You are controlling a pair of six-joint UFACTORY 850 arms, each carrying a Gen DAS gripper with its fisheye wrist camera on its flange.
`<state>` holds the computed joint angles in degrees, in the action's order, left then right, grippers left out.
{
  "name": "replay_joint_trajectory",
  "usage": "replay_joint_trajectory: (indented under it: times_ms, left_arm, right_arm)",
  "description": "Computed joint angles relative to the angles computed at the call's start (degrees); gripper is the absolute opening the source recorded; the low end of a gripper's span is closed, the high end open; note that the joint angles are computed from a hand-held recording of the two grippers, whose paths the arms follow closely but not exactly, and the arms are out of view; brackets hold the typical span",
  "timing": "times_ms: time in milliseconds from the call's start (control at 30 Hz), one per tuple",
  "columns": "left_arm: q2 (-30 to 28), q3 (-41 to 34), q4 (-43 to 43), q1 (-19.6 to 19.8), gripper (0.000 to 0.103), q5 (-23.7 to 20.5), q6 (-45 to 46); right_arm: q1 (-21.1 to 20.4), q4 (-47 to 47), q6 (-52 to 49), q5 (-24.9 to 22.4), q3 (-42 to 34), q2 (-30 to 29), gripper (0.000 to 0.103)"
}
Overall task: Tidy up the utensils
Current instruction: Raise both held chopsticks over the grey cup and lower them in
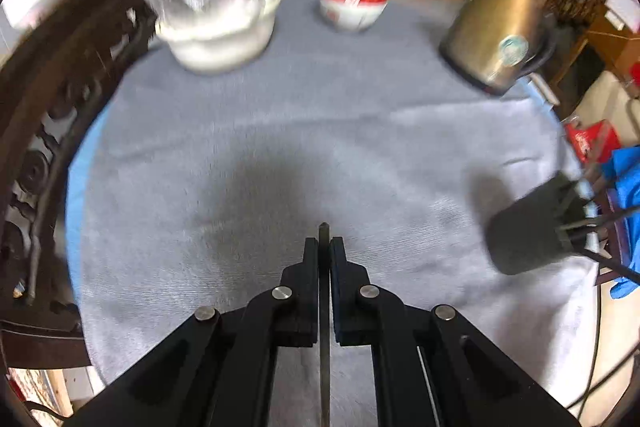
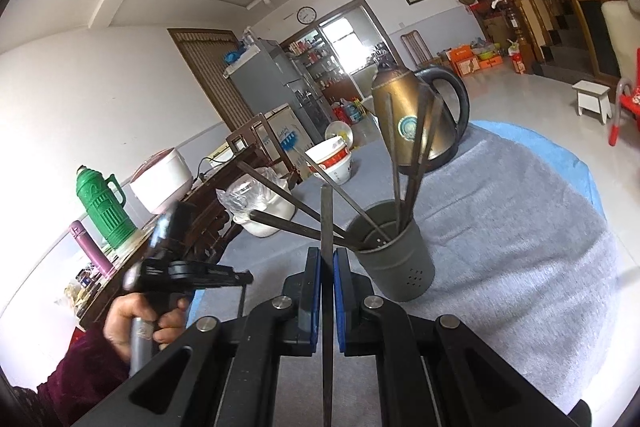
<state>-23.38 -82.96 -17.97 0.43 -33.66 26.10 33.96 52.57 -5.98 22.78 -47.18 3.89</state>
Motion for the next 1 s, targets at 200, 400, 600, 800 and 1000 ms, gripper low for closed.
replay_joint_trajectory:
  times_ms: [200,400,600,800,1000]
  left_arm:
    - [8.8,5.3,-7.5,-0.5,0.005,5.7,8.9]
    - [13.1,7.2,-16.2,-0.8,0.005,8.0,16.7]
    - [17.0,8.6,-22.6,-0.6,0.005,9.1,22.0]
    - [19.0,8.9,-25.3,-0.8,0.005,10.1,24.3]
    - [19.8,8.1,-26.0,-1.5,0.006,10.6,24.7]
  right_arm:
    - [1.2,3.6,-4.8,2.3,-1.4,0.3,0.007]
    - [2.3,6.4,-10.1,5.6,-3.2,1.2,0.007]
    - [2.7,6.5,-12.8,8.8,-4.6,1.9,0.007]
    - [2.2,5.9,-13.9,10.4,-5.7,2.1,0.007]
    - [0.7,4.0,-14.0,11.4,-7.5,1.4,0.007]
